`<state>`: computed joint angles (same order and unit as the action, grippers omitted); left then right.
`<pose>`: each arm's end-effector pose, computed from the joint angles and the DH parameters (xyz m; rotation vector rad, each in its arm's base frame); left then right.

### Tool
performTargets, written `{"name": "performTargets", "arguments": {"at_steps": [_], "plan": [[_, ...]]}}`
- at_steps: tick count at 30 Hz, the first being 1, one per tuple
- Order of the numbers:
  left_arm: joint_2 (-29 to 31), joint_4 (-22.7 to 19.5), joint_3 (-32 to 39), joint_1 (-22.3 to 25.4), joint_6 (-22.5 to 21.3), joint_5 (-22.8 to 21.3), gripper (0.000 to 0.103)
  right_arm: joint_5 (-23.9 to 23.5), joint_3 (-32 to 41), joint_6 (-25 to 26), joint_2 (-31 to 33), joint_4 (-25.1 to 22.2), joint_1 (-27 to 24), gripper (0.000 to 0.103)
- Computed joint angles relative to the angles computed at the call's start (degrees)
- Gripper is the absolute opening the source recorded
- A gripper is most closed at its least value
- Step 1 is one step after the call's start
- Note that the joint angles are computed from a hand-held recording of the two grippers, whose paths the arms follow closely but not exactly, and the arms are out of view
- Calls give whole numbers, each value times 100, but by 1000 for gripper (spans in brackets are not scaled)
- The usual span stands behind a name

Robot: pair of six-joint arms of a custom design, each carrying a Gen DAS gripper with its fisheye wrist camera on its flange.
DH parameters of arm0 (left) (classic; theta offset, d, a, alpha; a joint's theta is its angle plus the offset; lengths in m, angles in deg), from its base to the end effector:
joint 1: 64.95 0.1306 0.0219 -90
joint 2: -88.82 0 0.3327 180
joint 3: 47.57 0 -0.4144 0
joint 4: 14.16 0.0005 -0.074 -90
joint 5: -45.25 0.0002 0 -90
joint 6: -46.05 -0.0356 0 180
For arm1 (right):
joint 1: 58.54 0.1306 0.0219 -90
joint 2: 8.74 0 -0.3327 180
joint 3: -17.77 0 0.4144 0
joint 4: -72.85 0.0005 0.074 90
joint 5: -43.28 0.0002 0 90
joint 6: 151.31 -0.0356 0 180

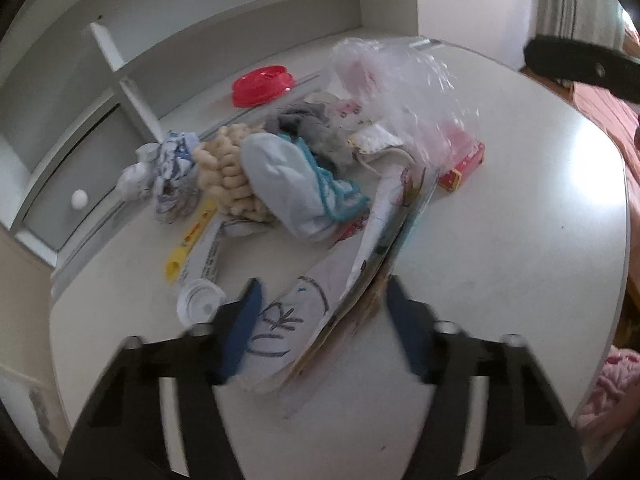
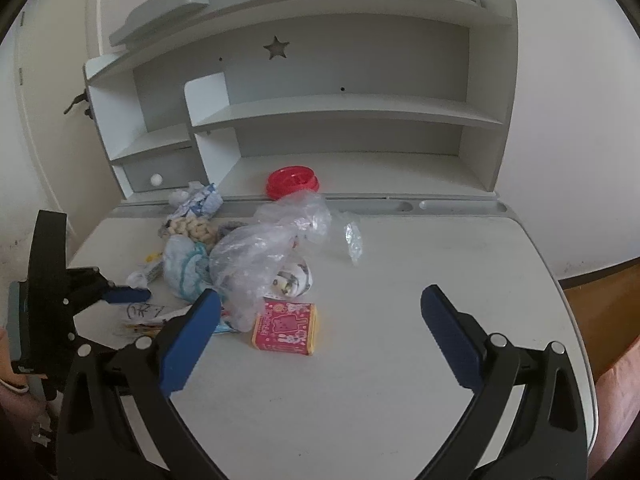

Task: Collect trash
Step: 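Grasp the white paper tube with the left tool while the right tool grasps the clear plastic bag, then carry both items over the wastebasket and open both tools to drop them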

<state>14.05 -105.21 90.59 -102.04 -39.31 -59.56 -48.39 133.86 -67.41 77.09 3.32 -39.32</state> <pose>0.4154 -0.3032 0.5847 0.6174 2.4583 0.0499 0.4156 0.1455 0.6017 -0.2749 2.2531 0.2681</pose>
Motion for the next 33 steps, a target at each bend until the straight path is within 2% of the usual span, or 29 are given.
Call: {"name": "performTargets", "arguments": {"at_steps": [1, 2, 4, 11, 15, 16, 18, 19, 20, 21, 23, 27, 33], "plan": [[-19, 55, -23, -3, -18, -39, 31, -10, 8, -16, 20, -9, -2, 97], [-90, 158, -81, 24, 17, 88, 11, -10, 47, -49, 62, -33, 12, 97], [-156, 205, -83, 60, 174, 146, 2, -36, 121, -82, 140, -59, 58, 97], [-651, 350, -235, 160, 581, 187, 0, -153, 691, -94, 720, -165, 310, 97], [-915, 441, -428, 323, 811, 264, 0, 170, 1054, 19, 1194, -277, 538, 96], [-950, 445, -462, 385, 870, 267, 0, 230, 1066, 11, 1241, -253, 553, 93], [-979, 428, -473, 474, 982, 265, 0, 398, 1098, -31, 1325, -213, 552, 57], [-1000, 431, -490, 502, 1011, 269, 0, 371, 1140, -55, 1379, -246, 512, 48], [-1017, 446, -514, 521, 1025, 263, 0, 255, 1153, -92, 1402, -259, 464, 31], [-1030, 469, -538, 539, 1041, 265, 0, 155, 1154, -121, 1413, -268, 412, 21], [-1103, 499, -620, 522, 1091, 247, 0, 55, 1043, -160, 1317, -164, 331, 13], [-1085, 551, -578, 515, 1062, 257, 0, 10, 811, -223, 1025, 172, 193, 8], [-1021, 563, -424, 464, 1104, 198, 0, -82, 623, -240, 658, 527, 37, 8]]}}
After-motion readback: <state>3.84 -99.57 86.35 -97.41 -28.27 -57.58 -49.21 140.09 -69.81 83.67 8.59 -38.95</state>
